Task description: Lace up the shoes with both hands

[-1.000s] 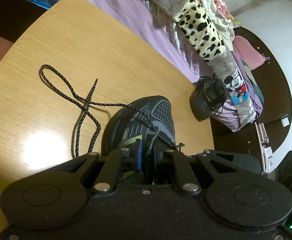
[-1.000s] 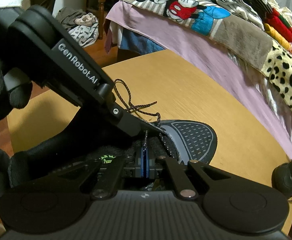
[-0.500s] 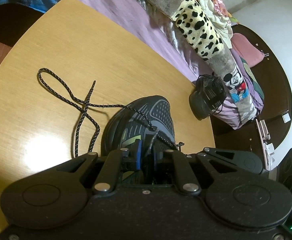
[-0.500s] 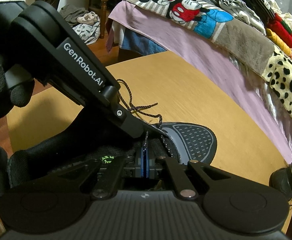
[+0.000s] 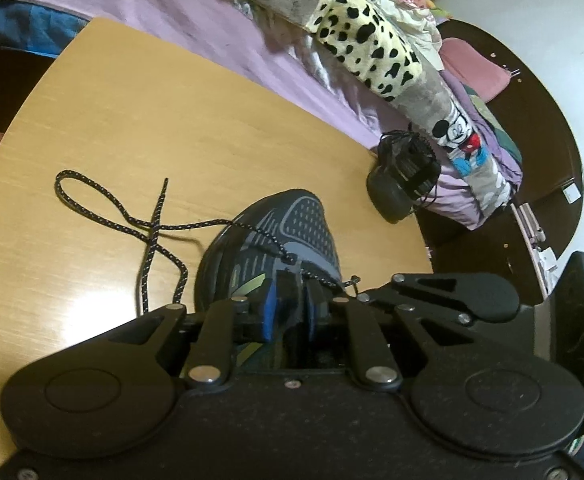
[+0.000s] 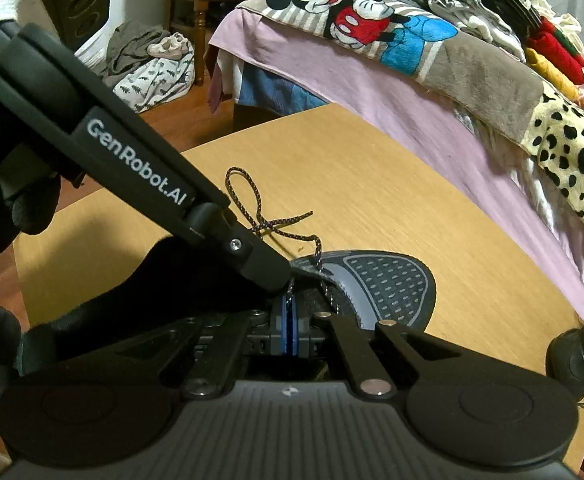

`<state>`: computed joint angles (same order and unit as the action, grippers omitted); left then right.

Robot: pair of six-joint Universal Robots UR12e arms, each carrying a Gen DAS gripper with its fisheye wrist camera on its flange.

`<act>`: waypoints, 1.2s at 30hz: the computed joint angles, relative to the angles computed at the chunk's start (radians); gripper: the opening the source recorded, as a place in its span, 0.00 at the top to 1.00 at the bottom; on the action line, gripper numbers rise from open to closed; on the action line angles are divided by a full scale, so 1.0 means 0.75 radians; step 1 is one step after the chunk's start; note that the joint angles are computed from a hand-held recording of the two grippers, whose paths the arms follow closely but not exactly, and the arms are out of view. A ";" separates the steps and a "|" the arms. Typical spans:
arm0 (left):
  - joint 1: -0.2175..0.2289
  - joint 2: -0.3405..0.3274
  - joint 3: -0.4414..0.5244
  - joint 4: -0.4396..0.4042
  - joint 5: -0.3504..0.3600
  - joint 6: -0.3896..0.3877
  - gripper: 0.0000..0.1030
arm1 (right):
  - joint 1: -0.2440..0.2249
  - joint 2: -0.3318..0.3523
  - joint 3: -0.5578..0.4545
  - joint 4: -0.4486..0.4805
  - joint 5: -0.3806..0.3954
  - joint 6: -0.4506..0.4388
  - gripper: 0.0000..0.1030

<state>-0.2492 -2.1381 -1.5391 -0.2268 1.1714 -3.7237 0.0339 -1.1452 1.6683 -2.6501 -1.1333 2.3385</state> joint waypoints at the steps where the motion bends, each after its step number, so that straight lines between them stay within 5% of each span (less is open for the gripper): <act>1: 0.002 0.000 0.000 0.004 -0.006 0.000 0.89 | -0.001 0.000 0.001 -0.003 0.002 0.004 0.96; 6: 0.014 -0.001 -0.008 0.061 -0.028 -0.043 0.89 | -0.003 0.002 0.002 -0.012 0.010 0.022 0.96; 19: 0.019 -0.032 -0.021 0.170 0.011 -0.434 0.89 | -0.004 0.005 0.019 -0.081 0.019 0.066 0.96; 29: -0.003 -0.048 0.005 0.167 0.044 -0.422 0.89 | -0.007 0.007 0.027 -0.114 0.031 0.100 0.96; 36: -0.010 -0.048 0.006 0.154 0.073 -0.429 0.98 | -0.010 0.008 0.032 -0.132 0.039 0.115 0.96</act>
<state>-0.2565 -2.1739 -1.5346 -0.1113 1.2259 -4.0454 0.0262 -1.1388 1.6923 -2.7490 -1.1037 2.4248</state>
